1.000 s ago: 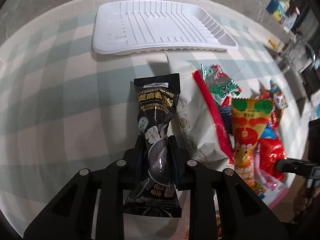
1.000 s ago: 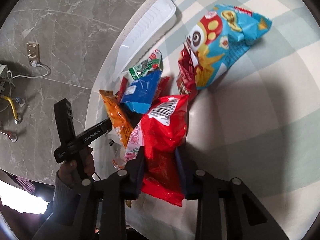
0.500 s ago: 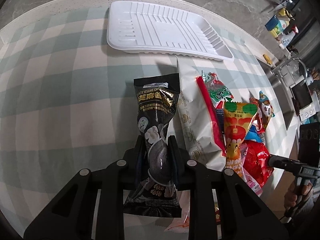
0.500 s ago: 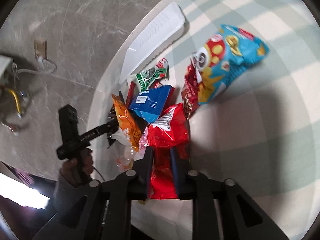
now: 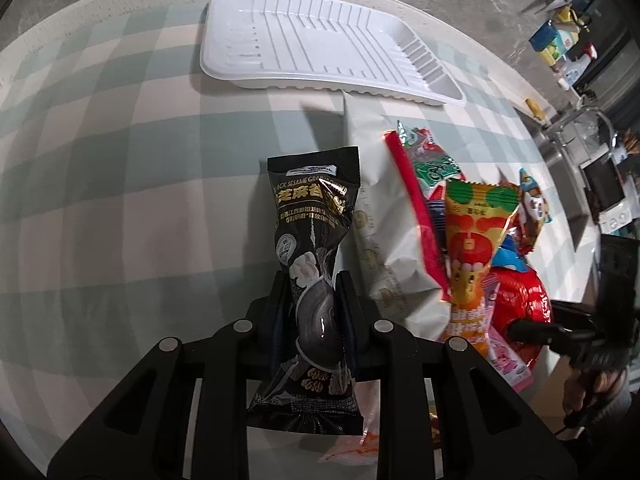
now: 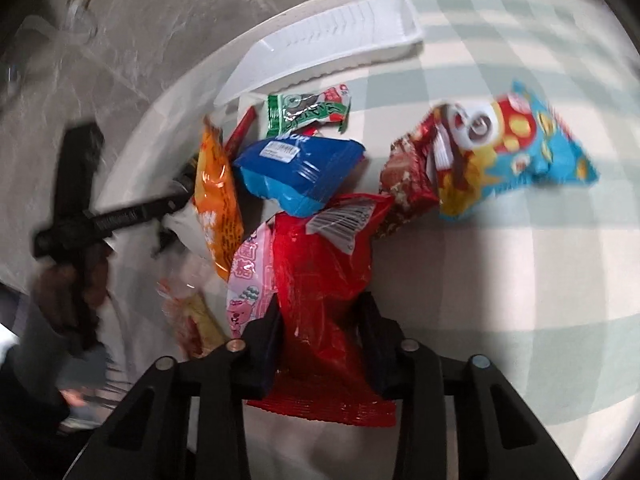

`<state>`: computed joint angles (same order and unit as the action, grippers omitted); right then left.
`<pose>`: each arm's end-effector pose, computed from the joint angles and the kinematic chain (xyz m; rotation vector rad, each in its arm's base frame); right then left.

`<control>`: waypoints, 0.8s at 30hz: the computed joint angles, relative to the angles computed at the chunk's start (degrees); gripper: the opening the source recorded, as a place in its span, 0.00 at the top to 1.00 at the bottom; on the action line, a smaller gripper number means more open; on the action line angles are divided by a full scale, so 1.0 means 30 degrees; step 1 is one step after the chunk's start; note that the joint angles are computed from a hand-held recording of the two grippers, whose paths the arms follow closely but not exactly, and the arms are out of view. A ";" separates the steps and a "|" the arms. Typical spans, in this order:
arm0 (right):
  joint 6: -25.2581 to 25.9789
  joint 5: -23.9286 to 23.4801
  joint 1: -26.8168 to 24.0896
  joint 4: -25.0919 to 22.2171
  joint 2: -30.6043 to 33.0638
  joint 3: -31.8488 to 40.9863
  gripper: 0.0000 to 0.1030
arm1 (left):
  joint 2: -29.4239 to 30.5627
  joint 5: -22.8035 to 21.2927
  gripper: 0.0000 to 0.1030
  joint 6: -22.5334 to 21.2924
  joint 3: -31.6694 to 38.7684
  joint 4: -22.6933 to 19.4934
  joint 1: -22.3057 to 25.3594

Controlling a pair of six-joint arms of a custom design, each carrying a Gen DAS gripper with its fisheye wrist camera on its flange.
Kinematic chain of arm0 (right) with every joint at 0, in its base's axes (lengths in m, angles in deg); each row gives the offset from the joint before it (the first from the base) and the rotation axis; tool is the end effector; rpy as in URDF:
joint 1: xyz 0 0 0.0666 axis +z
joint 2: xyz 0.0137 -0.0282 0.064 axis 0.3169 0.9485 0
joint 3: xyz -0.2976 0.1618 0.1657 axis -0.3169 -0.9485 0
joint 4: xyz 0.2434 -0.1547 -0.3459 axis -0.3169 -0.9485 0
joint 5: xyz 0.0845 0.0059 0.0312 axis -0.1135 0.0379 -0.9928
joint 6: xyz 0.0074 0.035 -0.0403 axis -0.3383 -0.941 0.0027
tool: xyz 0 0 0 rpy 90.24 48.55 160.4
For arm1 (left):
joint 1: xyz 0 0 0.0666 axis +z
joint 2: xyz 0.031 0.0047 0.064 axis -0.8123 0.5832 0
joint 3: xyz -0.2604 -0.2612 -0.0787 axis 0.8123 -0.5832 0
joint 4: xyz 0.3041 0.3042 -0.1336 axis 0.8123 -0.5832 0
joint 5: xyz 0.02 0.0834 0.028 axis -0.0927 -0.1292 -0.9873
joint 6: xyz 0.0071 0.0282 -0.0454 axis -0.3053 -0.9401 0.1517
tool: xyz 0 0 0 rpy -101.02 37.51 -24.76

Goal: Organize snacks
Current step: 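Carry the black bar and red bag with both tools over the white tray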

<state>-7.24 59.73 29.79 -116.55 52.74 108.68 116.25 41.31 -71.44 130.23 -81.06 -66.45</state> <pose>0.4235 0.1018 0.4374 0.6138 2.8131 0.9201 0.5655 -0.1367 0.3613 0.7742 2.7228 -0.5833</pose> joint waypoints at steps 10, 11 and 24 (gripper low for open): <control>-0.7553 -0.6140 -0.2837 0.6847 -0.3599 -0.4745 0.66 | 0.0520 0.2730 0.79 -0.0031 0.1073 -0.1940 0.0879; -0.8076 -0.6521 -0.3064 0.7273 -0.3832 -0.4985 0.66 | 0.0580 0.2967 0.79 -0.0098 0.1218 -0.2189 0.1006; -0.9712 -0.6645 -0.3843 1.0382 -0.2156 -0.3554 0.66 | 0.2534 0.5855 0.79 0.0406 0.4866 -0.4028 0.1934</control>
<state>-36.38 39.79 18.26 -85.40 46.27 98.02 123.85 58.87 -70.22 144.83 -93.15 -60.65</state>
